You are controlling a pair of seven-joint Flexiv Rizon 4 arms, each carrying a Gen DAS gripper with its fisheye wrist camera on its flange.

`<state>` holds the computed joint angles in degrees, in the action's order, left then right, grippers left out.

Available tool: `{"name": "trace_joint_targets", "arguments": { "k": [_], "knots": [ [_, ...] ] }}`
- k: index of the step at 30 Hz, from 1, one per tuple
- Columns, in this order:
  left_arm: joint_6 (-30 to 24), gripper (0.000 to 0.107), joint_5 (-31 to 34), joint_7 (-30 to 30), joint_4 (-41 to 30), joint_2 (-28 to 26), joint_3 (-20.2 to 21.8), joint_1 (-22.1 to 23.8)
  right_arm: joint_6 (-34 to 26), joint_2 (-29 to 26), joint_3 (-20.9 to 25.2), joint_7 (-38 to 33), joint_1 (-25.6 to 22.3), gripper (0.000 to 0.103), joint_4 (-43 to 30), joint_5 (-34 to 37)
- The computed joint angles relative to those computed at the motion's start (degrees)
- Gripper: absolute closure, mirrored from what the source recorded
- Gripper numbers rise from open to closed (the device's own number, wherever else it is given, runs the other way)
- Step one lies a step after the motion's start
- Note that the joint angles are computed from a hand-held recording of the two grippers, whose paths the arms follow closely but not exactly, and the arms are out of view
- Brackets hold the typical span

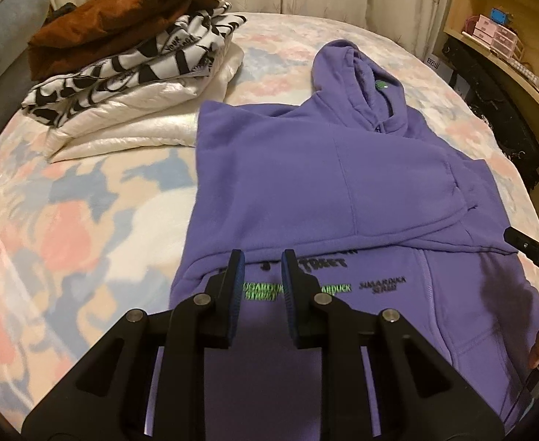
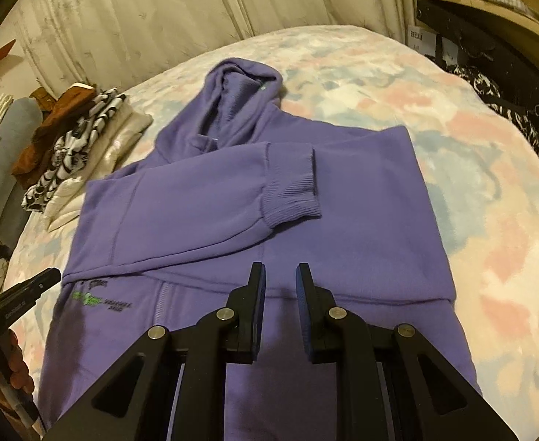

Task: Fold large clothes
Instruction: 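Move both tools to the hoodie's bottom hem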

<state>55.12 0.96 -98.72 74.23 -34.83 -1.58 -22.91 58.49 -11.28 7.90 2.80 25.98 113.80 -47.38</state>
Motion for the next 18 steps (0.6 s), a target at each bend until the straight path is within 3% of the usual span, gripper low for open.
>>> {"name": "trace_joint_targets", "arguments": {
  "k": [14,18],
  "knots": [
    [4.74,0.088,2.70,-1.03,16.91,13.67,0.46,1.57,-8.81,8.38,6.49,4.95,3.69,0.085,2.85,-0.78],
    [5.97,0.082,2.63,-0.85,22.57,17.88,-0.06,2.70,-10.02,10.96,8.54,6.62,4.37,0.082,5.11,0.08]
  ]
}}
